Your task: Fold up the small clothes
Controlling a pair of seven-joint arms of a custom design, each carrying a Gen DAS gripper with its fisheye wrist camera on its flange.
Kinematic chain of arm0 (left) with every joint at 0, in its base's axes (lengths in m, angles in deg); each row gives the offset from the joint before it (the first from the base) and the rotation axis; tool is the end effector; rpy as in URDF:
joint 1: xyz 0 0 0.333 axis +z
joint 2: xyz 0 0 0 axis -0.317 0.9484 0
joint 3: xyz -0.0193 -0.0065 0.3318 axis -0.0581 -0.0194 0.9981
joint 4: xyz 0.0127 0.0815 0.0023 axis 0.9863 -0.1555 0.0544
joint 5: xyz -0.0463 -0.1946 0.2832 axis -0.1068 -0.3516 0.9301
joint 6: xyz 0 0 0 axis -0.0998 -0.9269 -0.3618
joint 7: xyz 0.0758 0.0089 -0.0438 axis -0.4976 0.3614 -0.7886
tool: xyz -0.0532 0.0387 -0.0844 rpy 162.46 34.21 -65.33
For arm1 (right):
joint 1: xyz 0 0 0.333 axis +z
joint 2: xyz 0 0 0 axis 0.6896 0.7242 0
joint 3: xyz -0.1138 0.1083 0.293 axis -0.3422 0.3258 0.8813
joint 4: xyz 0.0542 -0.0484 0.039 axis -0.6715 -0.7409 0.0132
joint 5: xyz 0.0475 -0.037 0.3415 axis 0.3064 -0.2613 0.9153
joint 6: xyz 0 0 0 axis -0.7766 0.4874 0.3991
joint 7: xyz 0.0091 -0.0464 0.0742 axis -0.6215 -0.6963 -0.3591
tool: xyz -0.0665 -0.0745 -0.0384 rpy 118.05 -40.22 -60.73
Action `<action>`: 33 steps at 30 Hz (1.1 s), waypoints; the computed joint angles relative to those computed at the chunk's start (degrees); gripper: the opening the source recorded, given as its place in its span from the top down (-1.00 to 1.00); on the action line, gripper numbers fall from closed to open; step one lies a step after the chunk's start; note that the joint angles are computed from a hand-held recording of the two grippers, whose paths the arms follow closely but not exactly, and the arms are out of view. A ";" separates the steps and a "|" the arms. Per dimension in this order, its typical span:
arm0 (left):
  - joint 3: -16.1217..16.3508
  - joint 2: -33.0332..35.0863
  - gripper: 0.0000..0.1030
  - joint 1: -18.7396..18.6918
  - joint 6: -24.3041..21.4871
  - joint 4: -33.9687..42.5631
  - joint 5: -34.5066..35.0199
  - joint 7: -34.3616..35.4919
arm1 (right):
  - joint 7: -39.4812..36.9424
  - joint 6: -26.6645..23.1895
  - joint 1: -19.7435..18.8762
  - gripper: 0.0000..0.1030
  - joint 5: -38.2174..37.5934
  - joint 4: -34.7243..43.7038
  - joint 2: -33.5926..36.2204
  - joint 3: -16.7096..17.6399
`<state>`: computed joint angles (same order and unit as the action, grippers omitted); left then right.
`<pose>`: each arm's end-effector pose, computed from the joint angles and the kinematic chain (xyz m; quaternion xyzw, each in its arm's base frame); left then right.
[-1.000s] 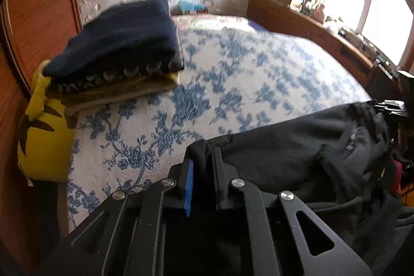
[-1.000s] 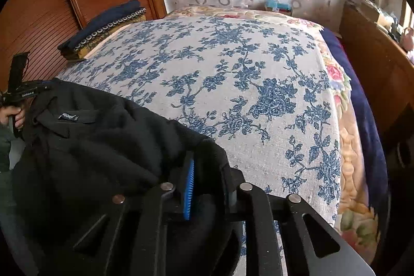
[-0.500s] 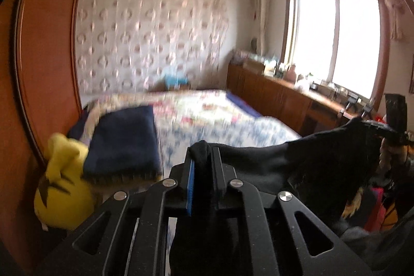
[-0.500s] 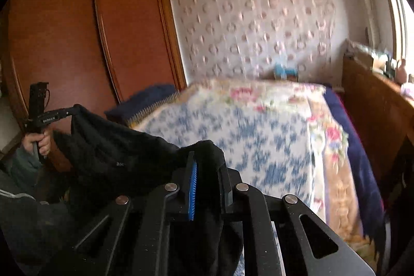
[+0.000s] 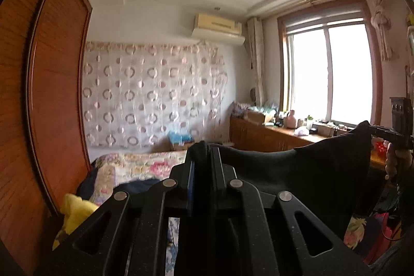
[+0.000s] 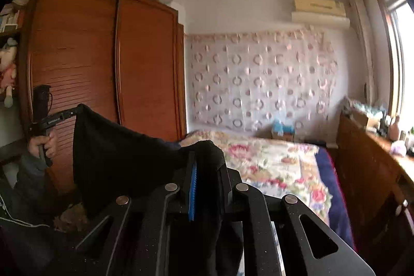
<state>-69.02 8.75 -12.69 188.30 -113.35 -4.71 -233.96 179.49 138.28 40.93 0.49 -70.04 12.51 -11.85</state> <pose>0.5920 0.0249 0.6638 -0.3877 0.6343 -0.5798 0.3336 0.4079 0.0222 0.6711 -0.6154 0.4413 -0.4017 0.5150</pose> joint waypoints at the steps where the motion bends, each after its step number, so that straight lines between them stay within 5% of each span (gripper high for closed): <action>1: 0.02 -0.35 0.78 0.12 -0.24 -0.01 -0.69 0.54 | -1.79 -0.01 -0.32 0.75 1.32 -1.00 -0.93 0.32; 8: 0.49 -1.70 0.78 -0.28 -0.17 2.65 -3.37 2.45 | -15.74 -3.20 -1.95 0.76 13.36 -6.33 -5.37 3.82; 18: -0.43 0.14 0.78 -0.79 -0.15 6.62 -3.84 3.82 | -38.74 -2.84 -20.73 0.76 42.43 -19.16 -14.05 27.56; 21: -0.78 0.95 0.78 -0.99 0.29 7.67 -2.22 2.51 | -40.71 -4.47 -21.09 0.76 45.64 -21.47 -16.49 29.51; 29: -4.28 10.04 0.78 -2.46 7.19 16.93 10.20 -5.88 | -45.31 -11.52 -20.18 0.76 52.49 -19.05 -16.61 32.55; 33: -3.85 17.77 0.78 -5.51 11.12 23.00 23.82 -17.02 | -48.55 -15.11 -26.06 0.76 55.83 -13.89 -10.95 39.06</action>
<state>-72.87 26.53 -18.20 199.42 -90.34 19.11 -250.98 130.94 123.18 14.87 56.32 -83.93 1.56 27.22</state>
